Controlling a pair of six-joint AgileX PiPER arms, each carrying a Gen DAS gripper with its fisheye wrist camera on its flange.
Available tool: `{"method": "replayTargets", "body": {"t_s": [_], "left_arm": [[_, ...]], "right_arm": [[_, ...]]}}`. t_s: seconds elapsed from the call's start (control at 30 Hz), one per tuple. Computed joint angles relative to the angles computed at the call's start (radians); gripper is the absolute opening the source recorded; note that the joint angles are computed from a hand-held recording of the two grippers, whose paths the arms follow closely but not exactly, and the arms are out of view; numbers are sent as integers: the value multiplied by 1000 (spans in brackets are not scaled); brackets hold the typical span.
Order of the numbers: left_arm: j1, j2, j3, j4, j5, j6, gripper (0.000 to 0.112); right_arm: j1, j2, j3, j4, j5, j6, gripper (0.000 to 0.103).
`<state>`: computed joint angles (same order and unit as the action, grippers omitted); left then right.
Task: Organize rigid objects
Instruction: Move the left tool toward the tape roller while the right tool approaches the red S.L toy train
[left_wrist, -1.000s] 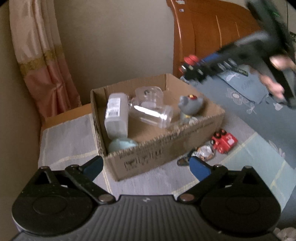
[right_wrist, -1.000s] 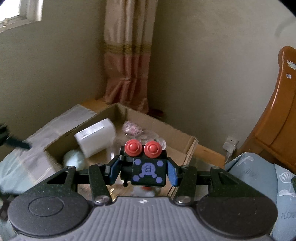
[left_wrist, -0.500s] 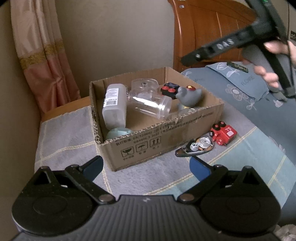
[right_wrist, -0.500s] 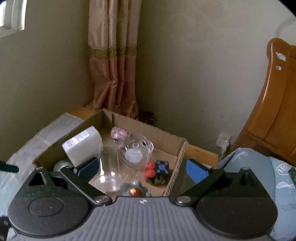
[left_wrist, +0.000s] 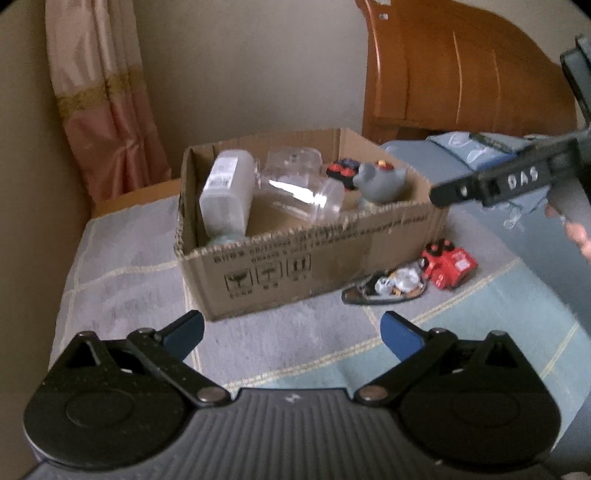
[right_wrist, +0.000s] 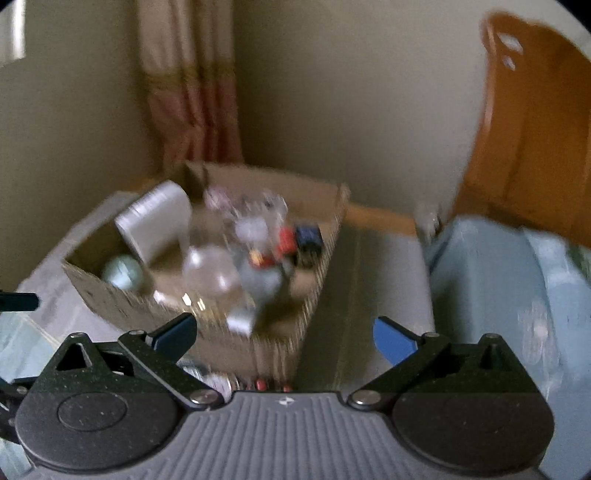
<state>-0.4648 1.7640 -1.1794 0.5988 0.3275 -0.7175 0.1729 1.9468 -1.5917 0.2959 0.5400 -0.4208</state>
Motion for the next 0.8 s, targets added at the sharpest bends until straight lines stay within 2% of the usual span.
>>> {"method": "replayTargets", "body": {"t_s": [0.13,0.27,0.4,0.5,0.6,0.7,0.8], "left_arm": [[-29,21,4,154,32,-163,101],[-33,33,2,179,33,-239,101],[-43,43,7,260,39,-379,101],[-60,59,1,328,71,-472,101],[-61,65,1,316,65,-461,101],[-60,72,-2,295,53,-447,101],[-64,83,-17,262,47,-417,101]], "right_arm": [[29,7,93,-190,-67,227,103],[57,1,169,-356,-109,433,103],[68,-16,233,-397,-142,524,103],[85,-13,251,-492,-152,635,103],[85,6,239,-495,-149,659,103],[93,20,238,-587,-155,750,103],[76,21,240,-531,-163,704,103]]}}
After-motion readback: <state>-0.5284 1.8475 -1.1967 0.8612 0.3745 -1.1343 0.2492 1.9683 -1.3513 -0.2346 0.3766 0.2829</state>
